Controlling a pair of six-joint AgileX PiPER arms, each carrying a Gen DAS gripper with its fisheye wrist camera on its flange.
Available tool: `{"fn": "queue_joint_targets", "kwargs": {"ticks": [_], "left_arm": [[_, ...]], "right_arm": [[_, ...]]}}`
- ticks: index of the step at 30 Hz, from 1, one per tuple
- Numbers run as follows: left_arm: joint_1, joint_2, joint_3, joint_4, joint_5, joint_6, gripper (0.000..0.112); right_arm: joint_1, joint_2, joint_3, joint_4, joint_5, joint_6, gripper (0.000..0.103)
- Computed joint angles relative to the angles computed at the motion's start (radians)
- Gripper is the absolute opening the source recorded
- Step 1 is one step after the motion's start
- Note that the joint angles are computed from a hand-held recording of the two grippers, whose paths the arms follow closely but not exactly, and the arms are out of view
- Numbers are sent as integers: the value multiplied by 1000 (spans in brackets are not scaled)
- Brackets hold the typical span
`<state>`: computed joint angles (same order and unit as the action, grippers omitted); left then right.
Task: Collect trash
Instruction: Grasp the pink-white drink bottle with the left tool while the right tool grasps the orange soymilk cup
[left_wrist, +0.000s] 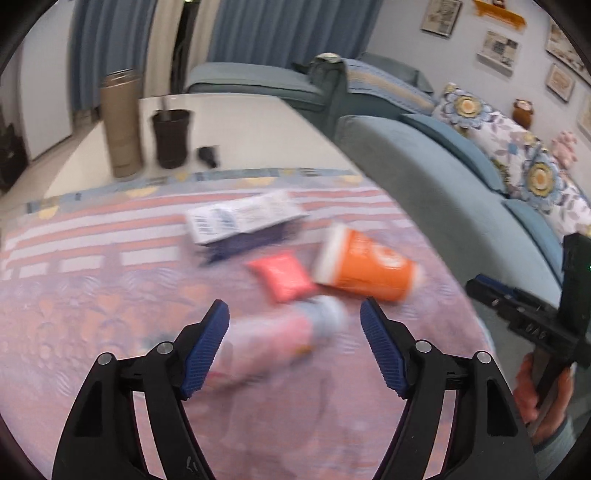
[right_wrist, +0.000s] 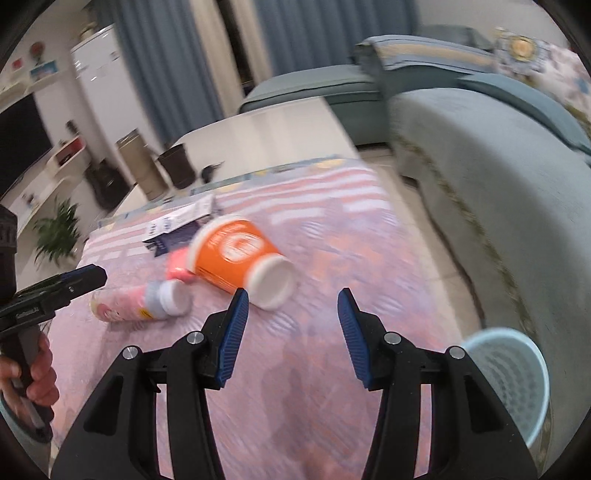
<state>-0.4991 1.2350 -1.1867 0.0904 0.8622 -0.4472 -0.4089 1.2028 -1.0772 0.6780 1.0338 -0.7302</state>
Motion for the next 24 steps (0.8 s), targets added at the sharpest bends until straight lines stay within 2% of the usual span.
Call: {"fn": "queue_joint_targets", "kwargs": {"ticks": [3, 5, 7, 10, 13, 16, 18, 19, 22, 24], "left_arm": [[143, 44, -1, -146, 13, 222, 72], [198, 68, 4, -205, 16, 308, 72], [261, 107, -2, -307, 55, 414, 72], [314, 118, 21, -405, 95, 520, 71], [361, 118, 31, -539, 199, 619, 70], [320, 77, 59, -567, 236, 643, 70], [264, 65, 65, -550, 238, 610, 70], [236, 71, 60, -529, 230, 578, 70], [133, 95, 53, -420, 187, 454, 69], [66, 123, 46, -329, 152, 352, 63]], "right_arm": [[140, 56, -32, -41, -72, 58, 47], [196, 96, -61, -73, -106, 92, 48], [232, 147, -100, -94, -123, 122, 53], [254, 234, -164, -100, -90, 141, 56], [264, 289, -200, -104, -41, 151, 56], [253, 275, -176, -78, -5, 128, 56], [233, 260, -158, -35, 58, 94, 56], [235, 242, -141, -34, 63, 86, 56], [266, 204, -107, -64, 39, 104, 56], [287, 204, -108, -85, 20, 136, 56]]}}
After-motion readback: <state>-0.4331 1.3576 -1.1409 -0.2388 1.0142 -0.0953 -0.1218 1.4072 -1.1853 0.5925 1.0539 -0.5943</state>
